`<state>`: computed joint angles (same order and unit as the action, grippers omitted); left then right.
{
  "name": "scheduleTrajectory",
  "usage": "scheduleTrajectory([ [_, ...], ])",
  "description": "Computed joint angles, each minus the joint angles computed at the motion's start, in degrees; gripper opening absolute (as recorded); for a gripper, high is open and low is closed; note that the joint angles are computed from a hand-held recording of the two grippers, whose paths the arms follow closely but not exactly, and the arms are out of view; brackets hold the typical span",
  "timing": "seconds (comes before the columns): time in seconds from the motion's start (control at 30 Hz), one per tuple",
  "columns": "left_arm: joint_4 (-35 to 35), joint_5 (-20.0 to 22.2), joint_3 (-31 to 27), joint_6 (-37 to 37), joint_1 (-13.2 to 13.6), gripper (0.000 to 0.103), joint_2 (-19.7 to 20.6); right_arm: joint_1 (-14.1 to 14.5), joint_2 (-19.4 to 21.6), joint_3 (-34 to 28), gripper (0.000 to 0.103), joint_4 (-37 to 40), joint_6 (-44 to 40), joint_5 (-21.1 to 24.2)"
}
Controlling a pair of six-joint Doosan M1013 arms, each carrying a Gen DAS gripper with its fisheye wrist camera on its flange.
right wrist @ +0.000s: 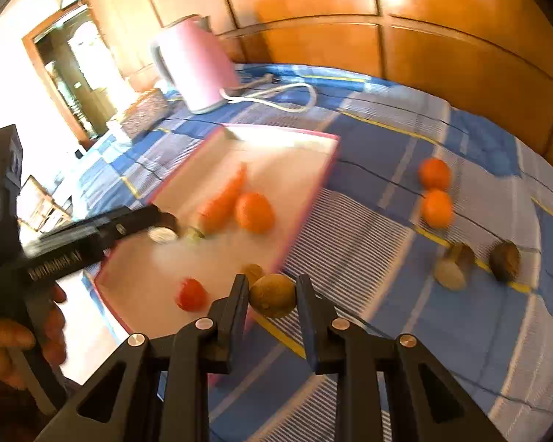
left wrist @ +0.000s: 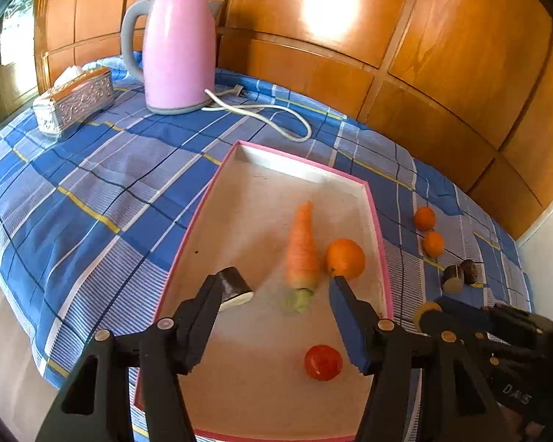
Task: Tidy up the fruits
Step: 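Carry the carrot into the tray and open the left gripper while the right gripper drops the yellow fruit there, then move both grippers from the tray back toward the fruit on the bed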
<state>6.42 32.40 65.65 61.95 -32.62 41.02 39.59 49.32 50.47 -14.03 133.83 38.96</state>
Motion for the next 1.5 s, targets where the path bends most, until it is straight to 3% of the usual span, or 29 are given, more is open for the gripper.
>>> scheduleTrajectory([
  [0.17, 1.8, -0.4, 1.1, -3.1, 0.7, 0.061, -0.4, -0.2, 3.4, -6.6, 0.026, 4.5, -4.6, 1.9],
  [0.4, 3.7, -0.1, 2.8, -6.3, 1.4, 0.061, -1.0, -0.4, 5.8, -10.0, 0.034, 5.8, -1.4, 1.7],
  [0.57, 2.7, 0.1, 2.8, -5.5, 1.2, 0.061, -0.9, 0.1, 4.4, -6.7, 0.034, 2.3, 3.4, 1.3],
  [0.87, 4.0, 0.0, 2.6, -2.7, -0.3, 0.061, -1.1, 1.3, 0.8, 0.2, 0.037, -11.7, 18.3, 2.4],
  [1.1, 4.7, -0.5, 2.8, -0.8, -1.3, 0.061, -1.5, 2.0, -0.9, 3.5, 0.037, -20.9, 25.7, 5.7],
  [1.5, 2.3, -2.0, 3.3, 8.2, -3.3, 0.061, -1.9, 1.5, -4.2, 10.9, 0.039, -26.7, 38.5, 10.5],
])
